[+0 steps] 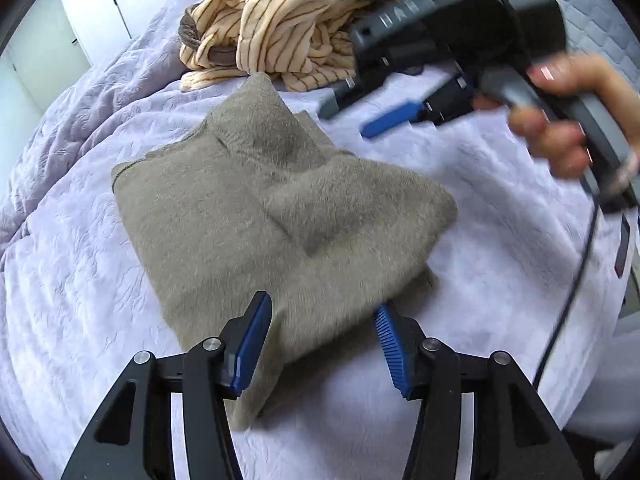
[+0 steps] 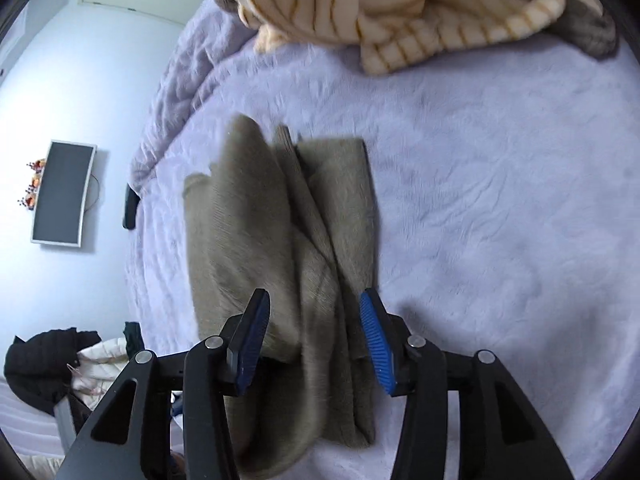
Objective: Fold small clothes
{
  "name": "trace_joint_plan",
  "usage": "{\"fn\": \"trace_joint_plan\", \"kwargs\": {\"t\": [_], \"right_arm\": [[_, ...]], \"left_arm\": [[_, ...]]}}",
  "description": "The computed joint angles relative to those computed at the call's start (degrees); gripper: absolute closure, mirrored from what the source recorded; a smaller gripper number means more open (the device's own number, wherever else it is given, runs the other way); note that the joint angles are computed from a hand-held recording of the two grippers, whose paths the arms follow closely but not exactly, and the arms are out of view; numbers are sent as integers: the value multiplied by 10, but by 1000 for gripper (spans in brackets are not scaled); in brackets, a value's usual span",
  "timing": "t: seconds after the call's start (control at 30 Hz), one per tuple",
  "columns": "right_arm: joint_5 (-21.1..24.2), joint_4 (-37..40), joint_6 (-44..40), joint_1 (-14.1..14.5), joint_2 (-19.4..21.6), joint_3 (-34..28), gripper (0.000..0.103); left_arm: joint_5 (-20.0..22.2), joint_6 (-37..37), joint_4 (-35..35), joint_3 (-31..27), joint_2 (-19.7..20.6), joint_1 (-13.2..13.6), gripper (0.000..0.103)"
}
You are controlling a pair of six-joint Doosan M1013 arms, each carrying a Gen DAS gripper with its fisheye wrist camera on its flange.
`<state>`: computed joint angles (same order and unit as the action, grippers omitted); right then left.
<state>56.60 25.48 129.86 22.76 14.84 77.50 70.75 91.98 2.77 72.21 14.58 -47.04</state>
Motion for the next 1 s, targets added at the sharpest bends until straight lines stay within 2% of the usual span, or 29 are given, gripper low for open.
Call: {"fn": "trace_joint_plan", "kwargs": {"t": [0.1, 0.23, 0.27, 0.3, 0.33, 0.43, 0.53, 0.57, 0.6, 0.67, 0.73, 0.83, 0.9, 1.0], "right_arm": [[-4, 13, -20, -5, 11, -20, 49], [25, 23, -43, -5, 52, -68, 49], [30, 30, -50, -5, 59, -74, 53], [36, 32, -54, -4, 65, -83, 82], [44, 20, -53, -1, 72, -94, 94], [79, -43, -12, 2, 80, -112, 94], [103, -75, 16, -4, 75, -94, 94], [105, -84, 22, -5, 71, -87, 90], [104, -91, 28, -5, 69, -82, 69], [105, -116, 54, -3, 58, -74, 52], [104, -125, 62, -2, 43, -63, 52], [86, -96, 52, -1, 18, -40, 52], [63, -64, 32, 4, -1, -24, 61], [40, -24, -6, 16, -14, -14, 68]], "left_arm": [[4, -16, 12, 10, -9, -4, 49], [15, -73, 30, 1, -5, 1, 49], [15, -89, 35, -2, -3, 4, 49], [14, -102, 39, -4, -1, 9, 49], [15, -114, 43, -3, 0, 12, 49], [40, -132, 47, -6, 14, 23, 49], [70, -151, 19, -3, 21, 37, 49], [73, -160, 7, -2, 20, 42, 49], [76, -168, -1, -4, 21, 47, 49], [79, -183, -7, -4, 18, 52, 49], [78, -195, -3, -10, 18, 56, 49], [67, -206, 0, -20, 20, 62, 49], [67, -211, 9, -29, 25, 62, 49], [68, -215, 6, -43, 35, 65, 49]]}}
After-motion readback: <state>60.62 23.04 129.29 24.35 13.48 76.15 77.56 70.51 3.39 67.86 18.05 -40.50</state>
